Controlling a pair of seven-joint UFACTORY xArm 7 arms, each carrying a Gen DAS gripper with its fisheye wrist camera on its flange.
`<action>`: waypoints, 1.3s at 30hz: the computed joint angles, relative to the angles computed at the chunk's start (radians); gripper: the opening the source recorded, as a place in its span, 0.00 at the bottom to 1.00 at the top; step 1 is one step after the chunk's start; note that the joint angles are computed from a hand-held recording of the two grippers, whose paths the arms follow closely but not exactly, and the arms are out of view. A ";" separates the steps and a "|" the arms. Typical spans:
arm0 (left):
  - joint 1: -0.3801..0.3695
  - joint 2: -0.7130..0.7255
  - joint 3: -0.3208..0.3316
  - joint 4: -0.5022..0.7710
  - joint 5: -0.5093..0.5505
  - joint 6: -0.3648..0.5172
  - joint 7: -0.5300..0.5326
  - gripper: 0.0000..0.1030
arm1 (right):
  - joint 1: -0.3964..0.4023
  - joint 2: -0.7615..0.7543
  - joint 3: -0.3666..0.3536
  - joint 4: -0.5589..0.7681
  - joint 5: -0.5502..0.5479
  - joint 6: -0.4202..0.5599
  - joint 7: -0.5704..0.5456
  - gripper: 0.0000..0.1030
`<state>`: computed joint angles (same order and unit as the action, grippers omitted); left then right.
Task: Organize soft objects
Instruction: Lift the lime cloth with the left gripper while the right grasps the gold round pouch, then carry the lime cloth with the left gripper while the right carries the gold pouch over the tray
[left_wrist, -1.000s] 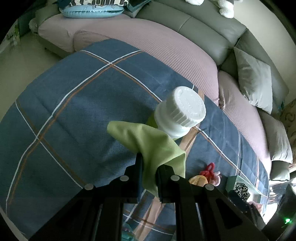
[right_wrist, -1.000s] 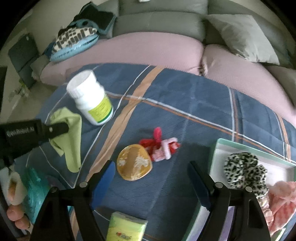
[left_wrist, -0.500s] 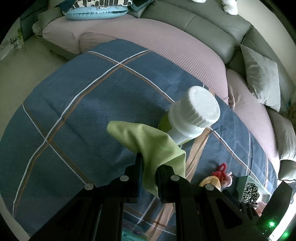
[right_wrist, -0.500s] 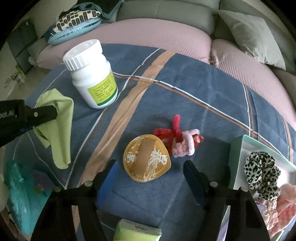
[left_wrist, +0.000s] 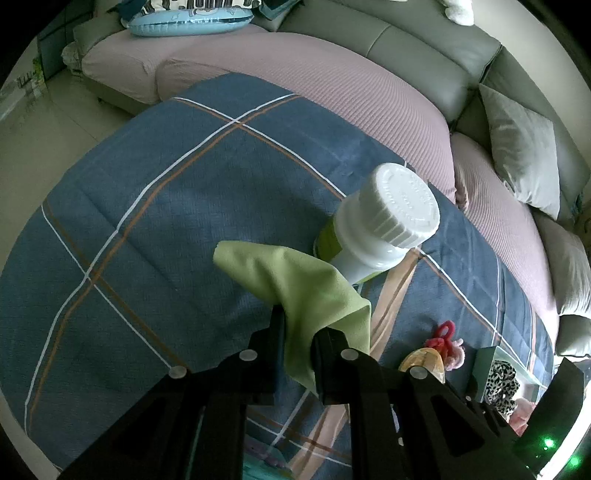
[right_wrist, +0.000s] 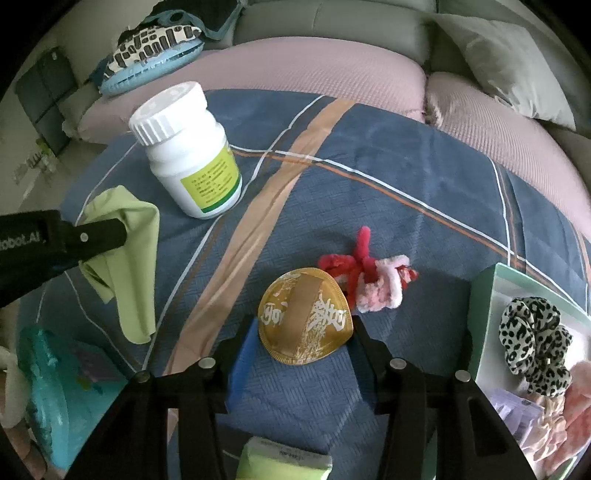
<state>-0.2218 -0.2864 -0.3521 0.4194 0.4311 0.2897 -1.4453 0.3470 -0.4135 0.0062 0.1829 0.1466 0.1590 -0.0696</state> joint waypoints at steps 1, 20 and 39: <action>-0.001 -0.001 0.000 0.000 0.001 -0.001 0.001 0.13 | 0.000 -0.007 -0.006 -0.001 0.000 0.004 -0.004 0.49; -0.011 -0.114 -0.047 -0.013 -0.025 0.030 0.001 0.13 | -0.079 -0.521 -0.027 -0.127 -0.010 0.251 0.022 0.49; -0.030 -0.207 -0.148 0.055 -0.003 0.102 -0.008 0.13 | -0.309 -1.082 -0.096 -0.207 -0.045 0.666 -0.027 0.49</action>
<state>-0.2523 -0.4930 -0.4998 0.4741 0.4281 0.3916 -1.4528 0.0377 -1.4954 -0.0897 -0.0242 0.1016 0.8251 -0.0970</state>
